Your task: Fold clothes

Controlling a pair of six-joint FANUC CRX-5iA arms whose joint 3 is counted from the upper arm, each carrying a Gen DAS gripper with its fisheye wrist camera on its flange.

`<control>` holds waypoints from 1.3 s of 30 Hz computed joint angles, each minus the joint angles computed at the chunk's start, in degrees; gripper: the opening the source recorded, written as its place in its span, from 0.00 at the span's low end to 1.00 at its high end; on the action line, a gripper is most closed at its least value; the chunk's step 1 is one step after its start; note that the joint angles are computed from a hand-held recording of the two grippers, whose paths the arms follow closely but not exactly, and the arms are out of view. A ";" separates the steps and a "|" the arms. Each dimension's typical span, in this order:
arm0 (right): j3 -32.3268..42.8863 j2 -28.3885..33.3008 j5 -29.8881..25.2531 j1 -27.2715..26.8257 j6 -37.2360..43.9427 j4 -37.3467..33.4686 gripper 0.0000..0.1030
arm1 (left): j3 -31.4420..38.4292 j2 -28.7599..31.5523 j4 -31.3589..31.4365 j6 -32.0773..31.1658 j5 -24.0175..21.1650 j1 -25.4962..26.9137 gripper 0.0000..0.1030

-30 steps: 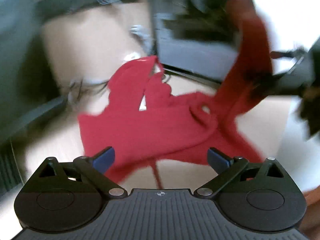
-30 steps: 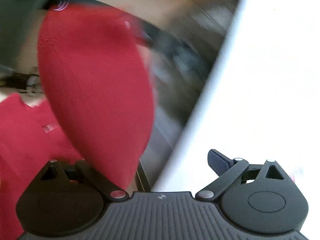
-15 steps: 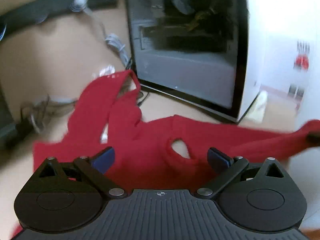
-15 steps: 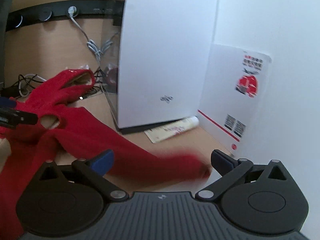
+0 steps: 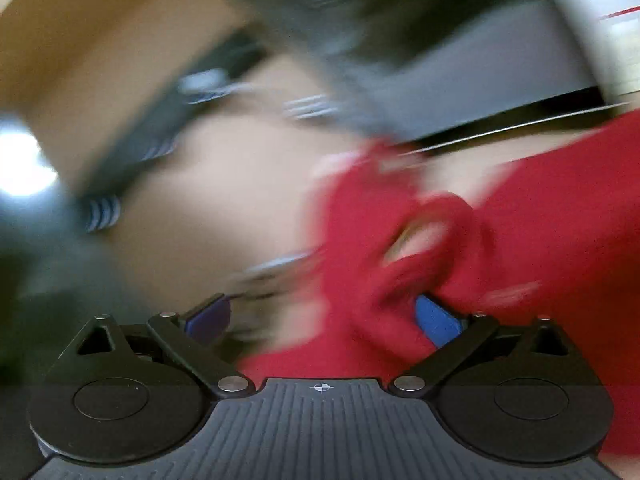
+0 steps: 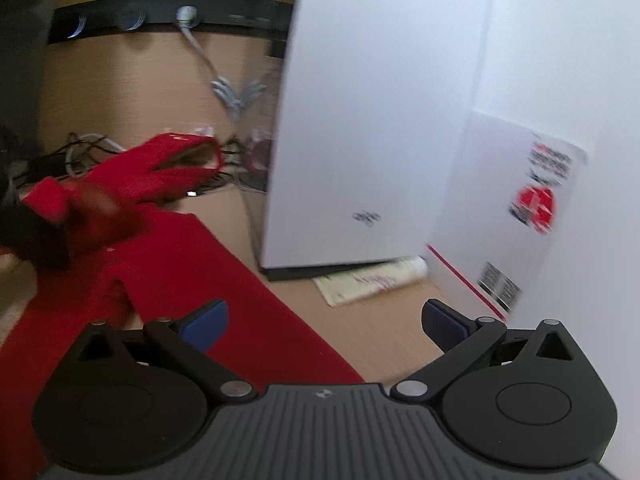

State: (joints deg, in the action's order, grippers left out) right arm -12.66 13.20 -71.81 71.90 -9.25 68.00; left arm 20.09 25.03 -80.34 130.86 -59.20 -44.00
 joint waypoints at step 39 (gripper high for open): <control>67.27 26.73 32.03 -19.75 68.55 -84.19 0.94 | -25.10 -17.71 81.23 -58.39 31.01 22.03 1.00</control>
